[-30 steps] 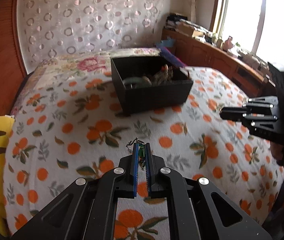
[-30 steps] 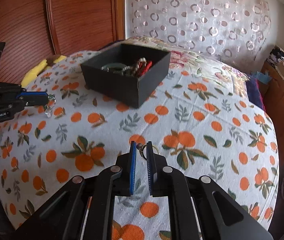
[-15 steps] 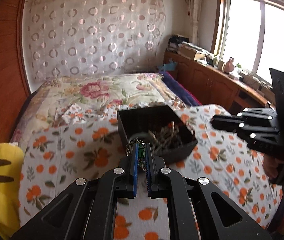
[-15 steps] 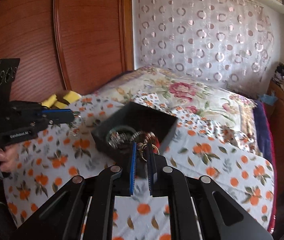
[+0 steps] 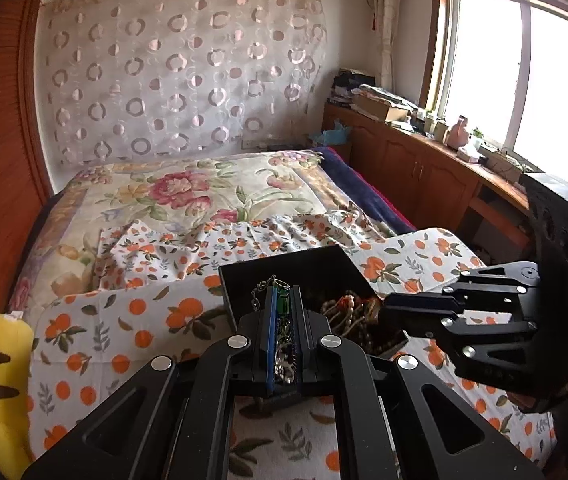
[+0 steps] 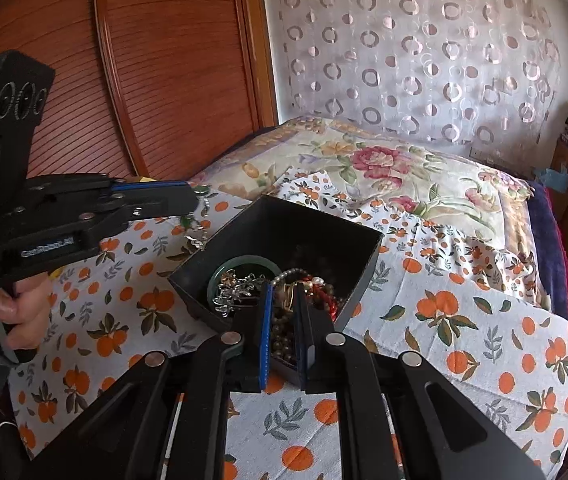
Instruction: Organize jewelry
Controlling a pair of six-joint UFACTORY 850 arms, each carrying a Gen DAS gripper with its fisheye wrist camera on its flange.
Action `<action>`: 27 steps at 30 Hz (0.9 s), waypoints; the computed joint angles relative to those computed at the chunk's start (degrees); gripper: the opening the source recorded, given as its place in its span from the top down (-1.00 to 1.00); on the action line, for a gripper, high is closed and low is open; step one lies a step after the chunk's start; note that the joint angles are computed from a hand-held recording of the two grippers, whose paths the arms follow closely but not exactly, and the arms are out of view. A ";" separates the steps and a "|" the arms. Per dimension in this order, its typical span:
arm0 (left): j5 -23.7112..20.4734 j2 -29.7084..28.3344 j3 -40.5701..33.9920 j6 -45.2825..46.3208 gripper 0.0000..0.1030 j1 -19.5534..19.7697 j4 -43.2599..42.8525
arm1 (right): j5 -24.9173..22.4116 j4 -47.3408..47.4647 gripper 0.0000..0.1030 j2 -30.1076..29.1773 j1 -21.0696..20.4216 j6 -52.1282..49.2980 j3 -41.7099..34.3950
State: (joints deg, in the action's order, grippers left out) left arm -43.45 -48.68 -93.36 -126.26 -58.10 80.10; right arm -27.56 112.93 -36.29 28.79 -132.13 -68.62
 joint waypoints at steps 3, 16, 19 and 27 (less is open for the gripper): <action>0.84 -1.05 -1.45 1.43 0.90 0.66 -0.84 | 0.05 0.28 0.77 -0.03 -0.08 -0.47 0.11; -0.47 -3.08 -5.04 4.62 0.86 1.22 -3.71 | -0.93 6.34 0.76 2.65 -1.78 -5.37 4.82; -1.75 -3.07 -5.16 4.68 0.50 0.54 -4.05 | -0.92 8.21 0.76 3.33 -1.86 -6.86 6.04; -6.66 -1.66 -3.18 2.91 -0.26 -2.96 -5.94 | -2.48 19.13 0.37 7.18 -1.96 -14.73 12.56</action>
State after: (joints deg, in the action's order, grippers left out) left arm -50.10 -50.34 -96.54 -123.36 -61.06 74.16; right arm -30.04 132.07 -29.11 26.83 -146.86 -56.05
